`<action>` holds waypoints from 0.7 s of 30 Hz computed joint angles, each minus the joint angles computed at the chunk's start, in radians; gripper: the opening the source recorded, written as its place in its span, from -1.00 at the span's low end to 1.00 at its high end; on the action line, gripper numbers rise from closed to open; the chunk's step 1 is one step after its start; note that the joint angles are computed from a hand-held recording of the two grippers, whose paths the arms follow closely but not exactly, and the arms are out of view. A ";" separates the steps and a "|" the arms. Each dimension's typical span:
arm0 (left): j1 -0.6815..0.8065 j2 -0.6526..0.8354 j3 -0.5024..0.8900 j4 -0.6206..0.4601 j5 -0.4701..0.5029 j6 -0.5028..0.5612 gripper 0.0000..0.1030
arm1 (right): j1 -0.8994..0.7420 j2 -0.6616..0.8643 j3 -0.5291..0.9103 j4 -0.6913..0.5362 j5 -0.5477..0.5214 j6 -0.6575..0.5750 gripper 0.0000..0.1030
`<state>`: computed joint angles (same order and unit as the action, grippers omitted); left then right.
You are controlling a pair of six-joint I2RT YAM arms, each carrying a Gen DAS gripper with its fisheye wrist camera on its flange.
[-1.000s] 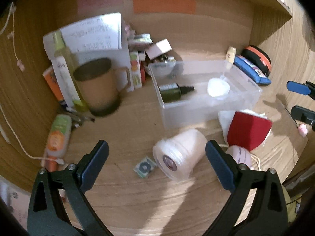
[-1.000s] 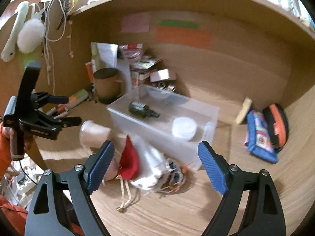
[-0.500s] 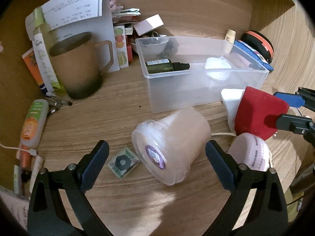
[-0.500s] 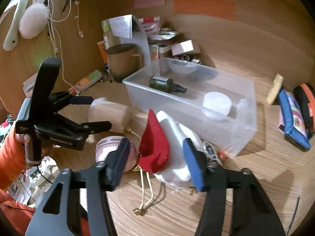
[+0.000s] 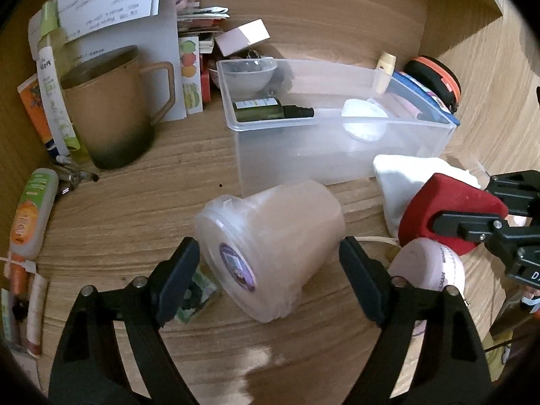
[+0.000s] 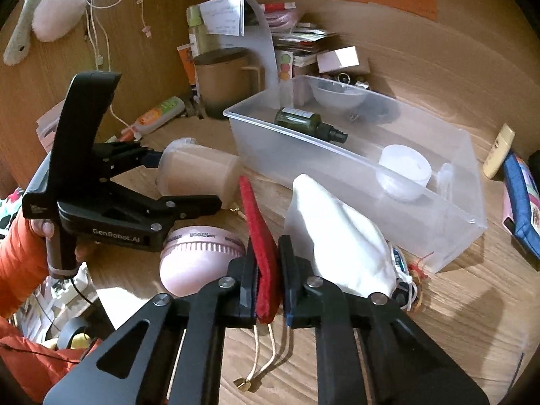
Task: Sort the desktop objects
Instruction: 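Grasp the red pouch with the right gripper while the left grips the translucent cylinder cup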
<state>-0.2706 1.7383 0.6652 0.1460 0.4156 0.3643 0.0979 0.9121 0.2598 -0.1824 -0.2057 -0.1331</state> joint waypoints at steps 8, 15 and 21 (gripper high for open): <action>0.006 0.018 0.025 0.004 0.006 -0.032 0.44 | -0.031 -0.084 0.027 -0.063 -0.013 0.007 -0.88; 0.013 0.005 0.010 0.010 0.017 -0.034 0.39 | -0.067 -0.171 0.076 -0.144 -0.005 0.005 -0.89; 0.032 -0.029 -0.004 -0.002 0.067 -0.032 -0.15 | -0.107 -0.217 0.101 -0.179 -0.006 -0.004 -0.89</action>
